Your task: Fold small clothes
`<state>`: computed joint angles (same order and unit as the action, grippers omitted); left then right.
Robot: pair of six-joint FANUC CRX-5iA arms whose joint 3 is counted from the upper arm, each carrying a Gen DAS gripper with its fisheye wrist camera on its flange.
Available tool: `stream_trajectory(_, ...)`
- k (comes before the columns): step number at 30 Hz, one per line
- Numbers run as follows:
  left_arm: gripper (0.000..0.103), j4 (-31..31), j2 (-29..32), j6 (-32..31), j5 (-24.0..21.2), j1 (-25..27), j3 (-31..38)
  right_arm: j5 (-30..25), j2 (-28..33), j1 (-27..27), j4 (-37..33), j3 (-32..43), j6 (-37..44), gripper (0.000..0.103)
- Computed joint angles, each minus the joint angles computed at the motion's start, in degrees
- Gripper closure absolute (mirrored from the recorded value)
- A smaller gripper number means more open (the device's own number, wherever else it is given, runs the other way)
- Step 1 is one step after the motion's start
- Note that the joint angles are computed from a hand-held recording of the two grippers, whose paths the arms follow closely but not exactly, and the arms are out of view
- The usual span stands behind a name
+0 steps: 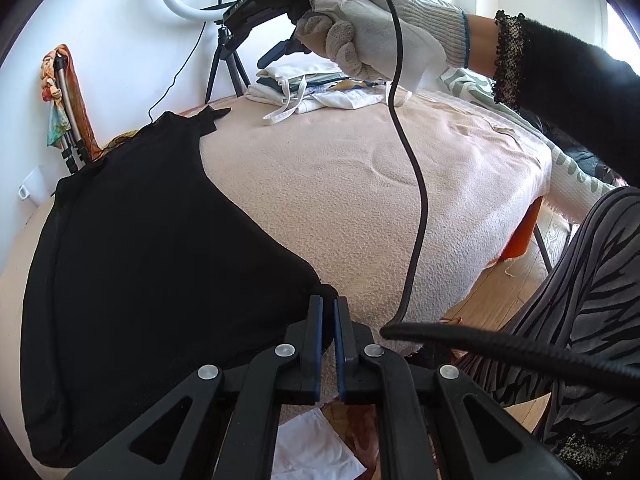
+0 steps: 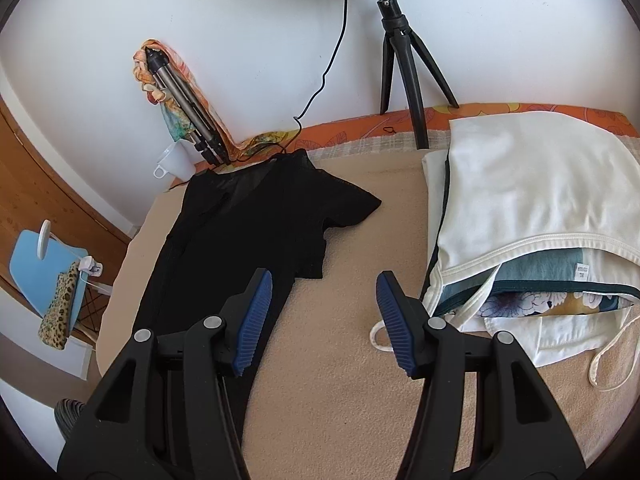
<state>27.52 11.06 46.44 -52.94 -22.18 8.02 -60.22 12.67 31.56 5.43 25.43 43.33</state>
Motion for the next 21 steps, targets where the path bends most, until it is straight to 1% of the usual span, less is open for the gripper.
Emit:
stream_trajectory(3,0.102,1.8,-0.4,0.3,0.2,0.7,-0.5,0.0,2.6,-0.9,-4.2,2.8,1.3,0.046)
stream_trajectory(7,0.102,3.1,-1.1,0.7,0.6,1.4,-1.0,-1.8,6.7,-2.4,-9.1,7.1,0.9,0.046)
stream_trajectory(14,0.102,5.6,-1.1,0.7,0.2,2.6,-1.3,-0.4,10.9,-5.1,-15.7,9.1,-4.1,0.046)
stream_trajectory(17,0.102,6.7,-1.3,0.6,0.5,2.9,-1.8,-0.4,12.5,-5.5,-16.8,10.2,-5.9,0.046)
stream_trajectory(19,0.102,7.5,-1.8,0.3,1.0,3.1,-2.6,0.3,13.0,-5.4,-16.1,10.3,-7.1,0.049)
stream_trajectory(20,0.102,8.0,-2.0,0.2,1.1,3.3,-3.0,0.6,13.3,-5.4,-16.0,10.6,-7.3,0.053)
stream_trajectory(21,0.102,8.6,-2.1,0.2,1.1,3.5,-3.3,0.5,13.8,-5.6,-16.6,11.4,-7.3,0.062)
